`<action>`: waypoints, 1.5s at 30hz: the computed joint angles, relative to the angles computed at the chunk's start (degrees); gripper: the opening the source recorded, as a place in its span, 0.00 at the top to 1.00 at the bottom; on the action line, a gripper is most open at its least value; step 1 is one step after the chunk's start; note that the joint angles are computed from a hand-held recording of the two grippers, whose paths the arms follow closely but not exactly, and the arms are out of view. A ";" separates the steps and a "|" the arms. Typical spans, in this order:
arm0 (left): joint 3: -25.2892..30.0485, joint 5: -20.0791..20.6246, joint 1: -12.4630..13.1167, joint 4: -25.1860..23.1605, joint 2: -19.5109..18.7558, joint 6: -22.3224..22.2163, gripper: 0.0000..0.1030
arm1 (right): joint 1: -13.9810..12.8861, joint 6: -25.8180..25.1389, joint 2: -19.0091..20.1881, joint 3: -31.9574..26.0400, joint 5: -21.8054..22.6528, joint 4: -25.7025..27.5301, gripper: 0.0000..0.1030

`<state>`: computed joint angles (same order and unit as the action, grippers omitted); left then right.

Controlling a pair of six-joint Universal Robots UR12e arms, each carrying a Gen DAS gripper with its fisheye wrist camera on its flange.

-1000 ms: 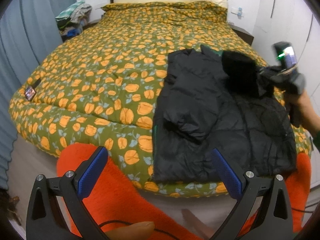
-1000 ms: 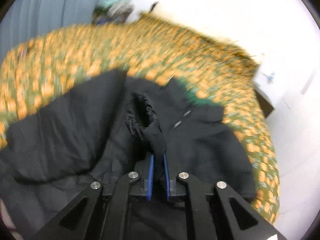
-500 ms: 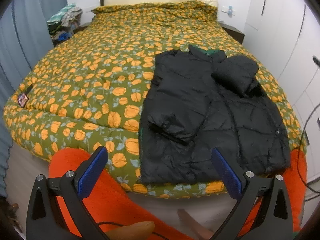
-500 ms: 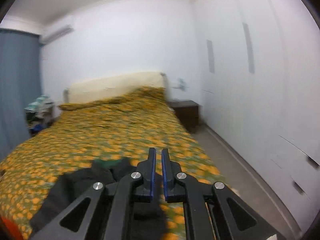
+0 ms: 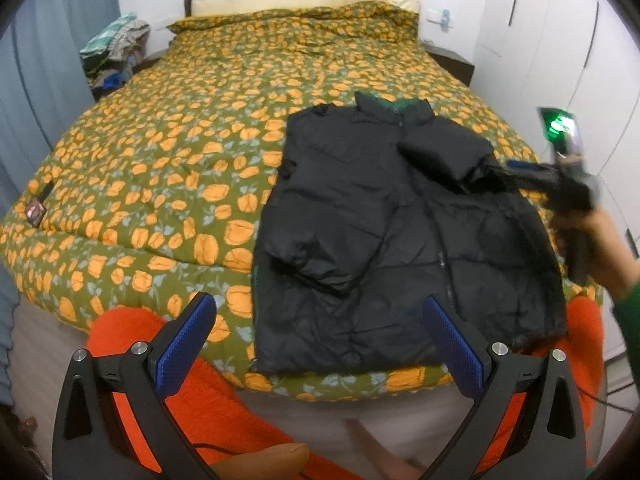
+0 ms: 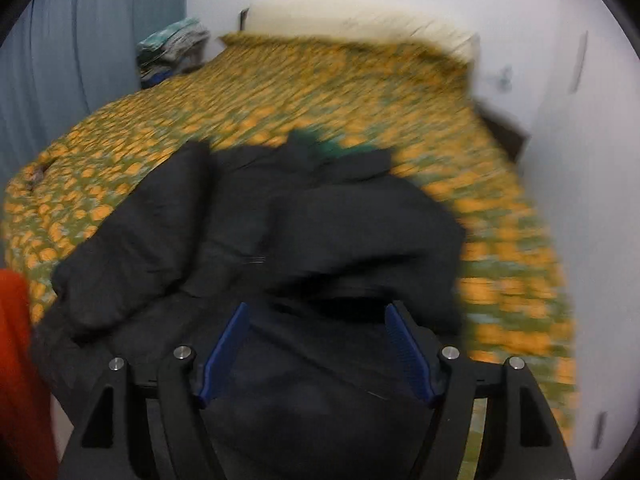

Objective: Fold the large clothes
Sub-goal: 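Swing the held sleeve outward from the jacket body and lay it flat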

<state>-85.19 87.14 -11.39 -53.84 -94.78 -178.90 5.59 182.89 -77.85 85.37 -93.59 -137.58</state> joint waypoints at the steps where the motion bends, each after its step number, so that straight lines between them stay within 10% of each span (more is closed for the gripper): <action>1: -0.29 0.63 0.13 0.18 0.27 -0.21 0.00 | -0.57 4.47 0.96 -0.63 1.60 -0.34 0.30; 5: -1.35 2.34 1.27 -0.50 0.92 -1.79 0.00 | -4.80 26.33 2.84 -0.44 4.76 -5.24 0.30; 11: -1.52 2.81 1.87 -3.08 0.14 -2.62 0.00 | -9.03 31.26 9.52 -5.97 14.66 -2.27 0.29; 13: -1.60 3.31 1.60 -2.34 0.16 -2.30 0.00 | -9.57 32.98 10.61 -5.67 18.28 -4.77 0.45; 14: -1.74 3.35 1.55 -1.97 0.32 -2.42 0.00 | -9.87 33.01 10.97 -6.20 18.22 -5.63 0.73; 17: -1.92 2.45 1.92 -1.98 0.44 -3.09 0.00 | -9.20 32.15 9.27 -4.55 14.79 -11.81 0.90; 28: 0.10 1.02 0.81 -2.48 -1.39 -0.91 0.00 | -13.89 34.47 -12.53 13.88 -7.38 -26.16 0.91; 36: 1.32 1.19 -0.82 -2.09 -2.15 2.20 0.00 | -20.14 42.47 -19.65 22.77 -20.22 -14.34 0.91; 44: 1.73 5.00 -0.31 -0.85 -3.09 2.53 0.00 | -25.49 56.02 -20.06 28.80 -8.93 -3.00 0.86; 45: 1.99 5.31 -0.01 -1.04 -3.53 2.67 0.00 | -25.62 56.75 -19.89 29.12 -7.80 -2.78 0.72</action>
<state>-83.21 92.46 -11.41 -54.88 -98.31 -176.23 -20.03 239.64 -97.73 114.50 -101.39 -140.35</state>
